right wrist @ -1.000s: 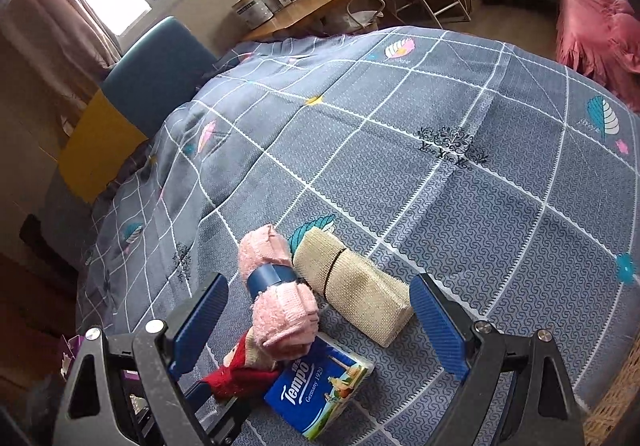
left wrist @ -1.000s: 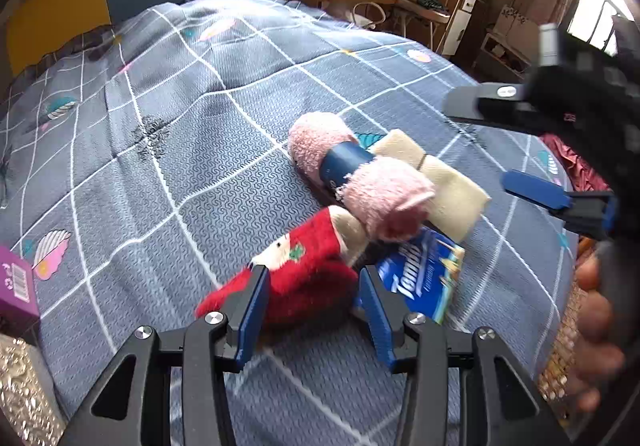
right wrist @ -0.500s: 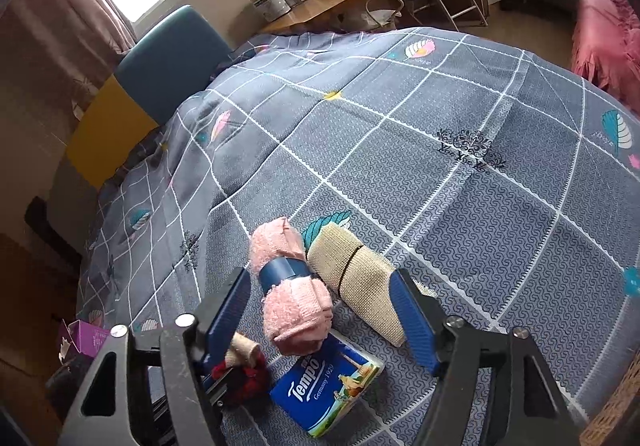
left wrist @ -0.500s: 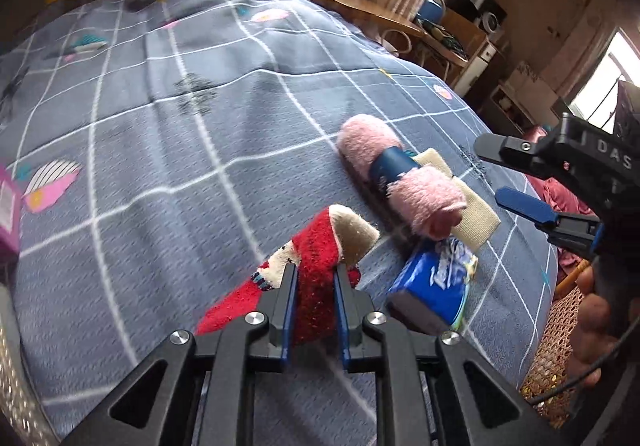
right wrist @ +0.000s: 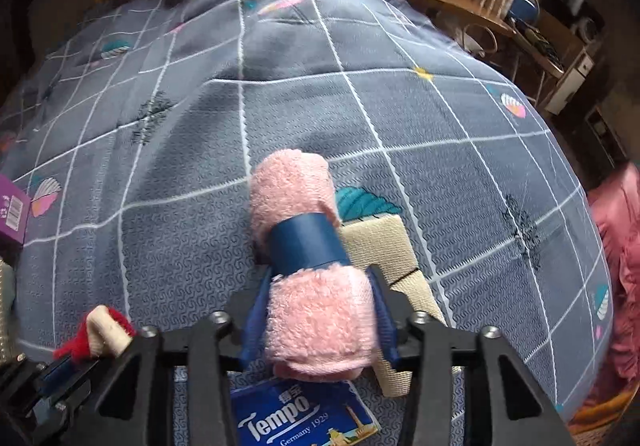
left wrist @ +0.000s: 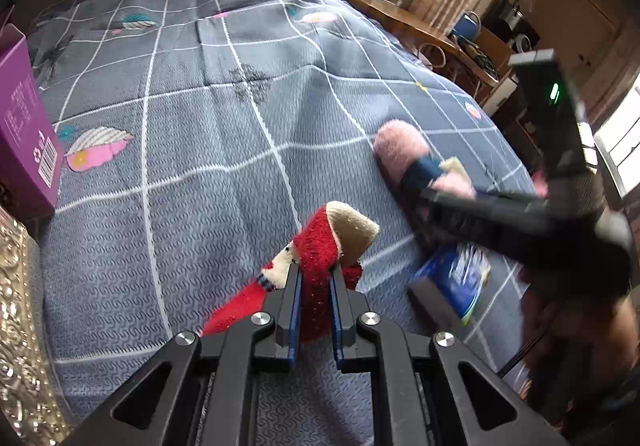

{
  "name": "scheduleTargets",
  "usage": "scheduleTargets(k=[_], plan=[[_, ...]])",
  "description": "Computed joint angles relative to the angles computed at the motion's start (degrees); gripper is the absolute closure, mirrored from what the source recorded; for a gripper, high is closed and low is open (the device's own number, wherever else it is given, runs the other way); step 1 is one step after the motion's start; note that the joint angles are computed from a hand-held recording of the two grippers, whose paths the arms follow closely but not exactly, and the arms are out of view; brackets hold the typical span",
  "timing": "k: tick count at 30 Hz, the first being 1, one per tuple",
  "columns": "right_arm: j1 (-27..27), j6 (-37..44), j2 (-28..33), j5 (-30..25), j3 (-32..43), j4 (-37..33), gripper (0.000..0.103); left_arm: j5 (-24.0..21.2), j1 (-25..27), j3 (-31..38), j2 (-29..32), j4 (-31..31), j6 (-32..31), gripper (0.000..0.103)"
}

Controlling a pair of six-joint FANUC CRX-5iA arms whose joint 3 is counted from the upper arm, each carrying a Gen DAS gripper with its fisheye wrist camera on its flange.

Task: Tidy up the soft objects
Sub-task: 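Grasp the red sock with the left tool while the right tool grasps the pink towel roll, then carry the red sock into the gold tray and release it with the left tool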

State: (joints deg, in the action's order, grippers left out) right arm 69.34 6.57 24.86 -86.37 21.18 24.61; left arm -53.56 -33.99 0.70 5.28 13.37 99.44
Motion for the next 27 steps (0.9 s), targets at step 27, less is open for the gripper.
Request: scheduleTargets(k=[27], plan=[[-0.21, 4.04, 1.78, -0.97, 1.78, -2.59, 0.062, -10.31, 32.30, 6.34, -14.38, -8.05, 11.66, 0.092]])
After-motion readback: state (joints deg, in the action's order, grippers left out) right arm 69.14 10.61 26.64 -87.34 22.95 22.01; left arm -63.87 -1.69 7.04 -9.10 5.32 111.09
